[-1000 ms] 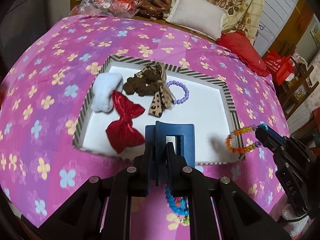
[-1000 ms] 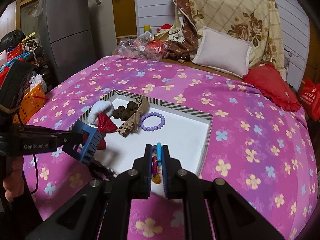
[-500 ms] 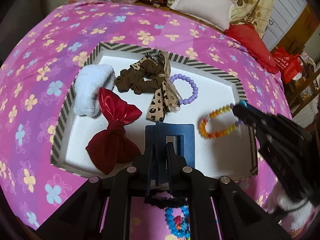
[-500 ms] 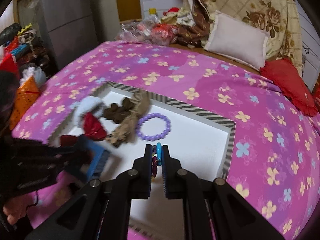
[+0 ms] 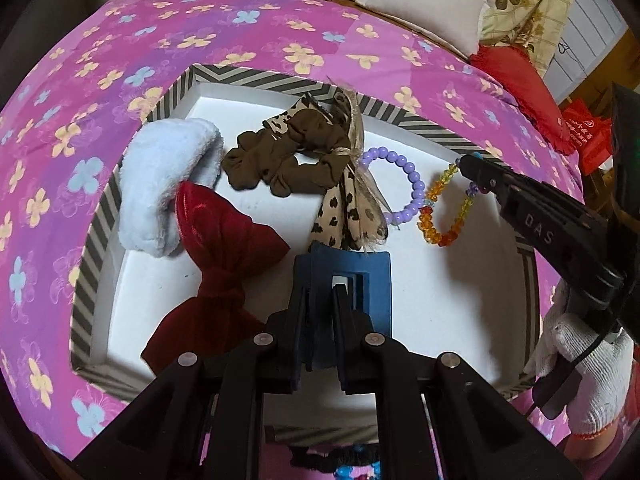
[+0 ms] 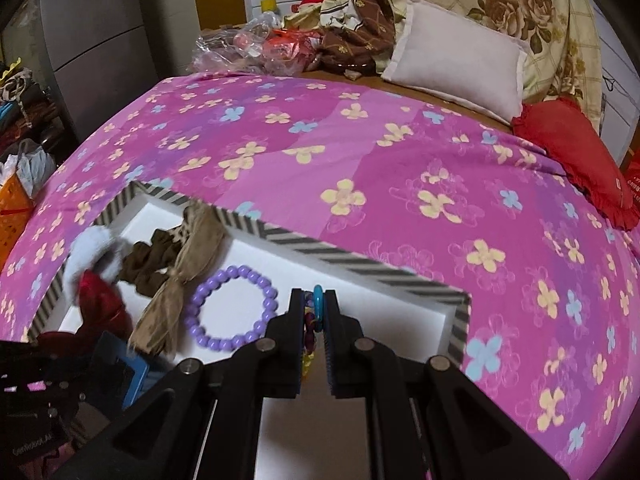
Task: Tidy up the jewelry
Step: 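Carry the blue claw clip into the tray while the right tool drops the rainbow bead bracelet there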
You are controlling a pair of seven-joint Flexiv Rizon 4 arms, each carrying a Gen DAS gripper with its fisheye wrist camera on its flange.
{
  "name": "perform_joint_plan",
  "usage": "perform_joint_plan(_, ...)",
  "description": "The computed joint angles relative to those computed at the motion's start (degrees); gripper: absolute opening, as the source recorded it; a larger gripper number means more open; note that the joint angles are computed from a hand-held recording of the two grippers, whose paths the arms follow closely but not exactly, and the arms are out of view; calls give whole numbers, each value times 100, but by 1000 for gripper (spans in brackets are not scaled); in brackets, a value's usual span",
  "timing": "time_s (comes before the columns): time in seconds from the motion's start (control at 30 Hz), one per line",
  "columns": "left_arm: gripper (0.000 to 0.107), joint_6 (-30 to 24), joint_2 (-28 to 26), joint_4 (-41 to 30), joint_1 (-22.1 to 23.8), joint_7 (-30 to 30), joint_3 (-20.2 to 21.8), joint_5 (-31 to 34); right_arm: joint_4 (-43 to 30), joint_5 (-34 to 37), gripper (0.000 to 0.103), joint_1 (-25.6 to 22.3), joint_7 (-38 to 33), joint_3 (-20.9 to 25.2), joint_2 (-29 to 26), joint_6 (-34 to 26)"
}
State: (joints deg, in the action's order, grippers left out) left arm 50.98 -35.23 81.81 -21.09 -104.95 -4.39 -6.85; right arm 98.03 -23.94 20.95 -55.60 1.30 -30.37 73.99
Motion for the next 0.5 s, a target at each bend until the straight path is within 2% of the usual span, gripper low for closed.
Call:
perform_joint_plan(0.17, 14, 91, -27, 20, 5, 26, -11, 1, -69, -155, 9, 108, 270, -201, -96, -137)
perform_joint_plan(0.27, 14, 241, -12, 73, -1, -4, -5, 0, -80, -63, 18, 30, 361, -138, -94, -191)
perform_joint_plan(0.4, 35, 488, 47, 151, -51, -37, 61, 102, 130, -104, 26, 26, 498, -174, 65, 42)
perform_joint_plan(0.5, 40, 672, 155, 274, -47, -33, 67, 144, 401, -187, 32, 67, 624, -218, 277, 271)
